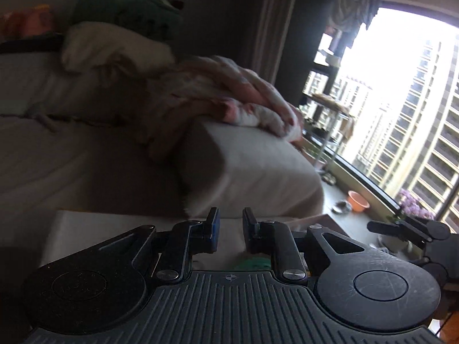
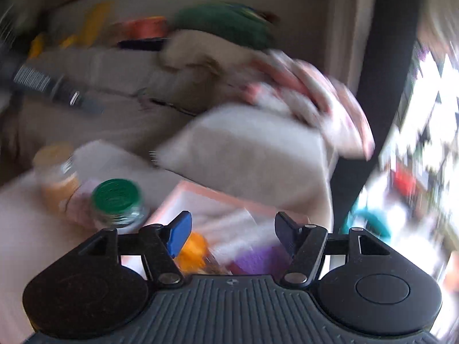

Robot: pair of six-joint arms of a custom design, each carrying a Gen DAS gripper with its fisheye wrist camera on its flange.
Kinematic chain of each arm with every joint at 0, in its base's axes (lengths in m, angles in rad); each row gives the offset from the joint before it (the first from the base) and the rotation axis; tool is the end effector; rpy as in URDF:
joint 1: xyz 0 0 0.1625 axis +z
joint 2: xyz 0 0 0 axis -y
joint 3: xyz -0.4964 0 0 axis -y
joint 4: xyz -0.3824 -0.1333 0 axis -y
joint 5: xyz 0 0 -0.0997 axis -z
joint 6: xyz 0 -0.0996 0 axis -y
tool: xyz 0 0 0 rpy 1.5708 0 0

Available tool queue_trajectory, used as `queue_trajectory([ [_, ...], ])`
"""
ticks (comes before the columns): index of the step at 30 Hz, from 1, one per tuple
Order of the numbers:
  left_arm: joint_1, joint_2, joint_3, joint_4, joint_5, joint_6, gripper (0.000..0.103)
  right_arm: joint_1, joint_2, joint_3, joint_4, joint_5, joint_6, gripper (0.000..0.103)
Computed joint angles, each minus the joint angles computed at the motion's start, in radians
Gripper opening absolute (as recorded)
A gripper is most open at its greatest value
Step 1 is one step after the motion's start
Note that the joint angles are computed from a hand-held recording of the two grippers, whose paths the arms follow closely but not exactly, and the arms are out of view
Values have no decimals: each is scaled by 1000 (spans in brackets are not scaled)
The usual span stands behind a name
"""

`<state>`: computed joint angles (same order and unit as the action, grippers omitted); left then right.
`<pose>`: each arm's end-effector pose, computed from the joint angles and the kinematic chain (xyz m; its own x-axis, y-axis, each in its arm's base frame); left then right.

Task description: Organize soft objects

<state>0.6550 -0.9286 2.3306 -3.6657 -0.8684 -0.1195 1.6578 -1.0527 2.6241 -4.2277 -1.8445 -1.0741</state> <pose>-0.2657 -0.4533 0.1882 -0.8593 0.2955 -0.4174 0.5114 0.5075 -0.6935 0.1387 -0.3663 0.2548 -0.4313 -0.3349 0.8377 -0.8808 0.3573 -0.3107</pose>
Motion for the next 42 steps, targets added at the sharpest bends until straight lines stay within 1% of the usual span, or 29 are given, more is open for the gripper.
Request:
queue_trajectory([
  [1, 2, -24, 32, -17, 16, -20, 19, 24, 52, 8, -62, 6, -61, 65],
  [3, 10, -54, 83, -48, 31, -58, 19, 79, 142, 18, -137, 18, -156, 65],
  [5, 30, -73, 123, -67, 27, -89, 19, 134, 231, 20, -179, 22, -221, 65],
  [6, 39, -86, 144, -65, 19, -101, 19, 165, 272, 12, -174, 6, -240, 64],
  [8, 49, -108, 178, -62, 8, -118, 19, 214, 361, -21, -159, -48, -275, 60],
  [10, 52, -123, 209, -70, 1, -130, 19, 244, 467, -65, -189, -109, -333, 58],
  [13, 56, -150, 249, -76, -21, -140, 19, 251, 632, -154, -328, -190, -495, 55],
  [14, 57, -156, 258, -79, -27, -141, 19, 249, 668, -186, -357, -216, -539, 51],
  [15, 58, -159, 266, -84, -32, -140, 19, 247, 687, -211, -364, -240, -553, 47],
  [16, 59, -162, 275, -92, -37, -137, 19, 248, 694, -229, -355, -265, -545, 46],
  [17, 60, -162, 282, -104, -42, -133, 19, 251, 687, -239, -326, -286, -518, 39],
  [18, 60, -157, 287, -120, -47, -132, 19, 259, 675, -238, -292, -300, -480, 28],
  [19, 58, -156, 298, -136, -49, -132, 19, 265, 656, -231, -257, -307, -436, 26],
  [21, 56, -146, 301, -162, -53, -123, 19, 281, 597, -197, -183, -299, -322, 18],
  [22, 53, -140, 302, -175, -54, -119, 19, 285, 553, -170, -135, -284, -261, 12],
  [23, 51, -135, 302, -185, -58, -112, 19, 290, 502, -142, -70, -268, -189, 0],
  [24, 47, -129, 300, -191, -60, -107, 19, 292, 444, -116, 6, -249, -115, 0],
  [26, 38, -125, 289, -180, -63, -97, 19, 291, 342, -75, 133, -221, 1, 0],
  [28, 27, -122, 279, -168, -64, -83, 19, 279, 276, -45, 206, -199, 69, 0],
  [29, 18, -117, 276, -169, -66, -76, 19, 273, 258, -32, 215, -195, 86, 0],
  [30, 9, -112, 273, -172, -71, -70, 19, 271, 255, -18, 192, -196, 87, 1],
  [31, 1, -106, 272, -174, -80, -66, 19, 269, 266, -6, 142, -198, 64, 3],
  [32, -6, -101, 270, -166, -91, -64, 19, 267, 285, 2, 88, -202, 28, 9],
  [33, -15, -98, 270, -149, -99, -67, 19, 269, 314, 10, 21, -213, -12, 23],
  [34, -26, -94, 273, -127, -99, -70, 19, 269, 351, 9, -51, -221, -62, 34],
  [35, -40, -86, 280, -114, -90, -72, 19, 264, 392, 8, -130, -215, -129, 58],
  [36, -53, -78, 286, -102, -75, -77, 19, 251, 443, 2, -215, -193, -212, 66],
  [38, -73, -66, 302, -74, -41, -119, 19, 229, 549, -17, -367, -162, -358, 66],
  [42, -69, -91, 321, -8, -39, -198, 19, 214, 692, -116, -477, -164, -528, 65],
])
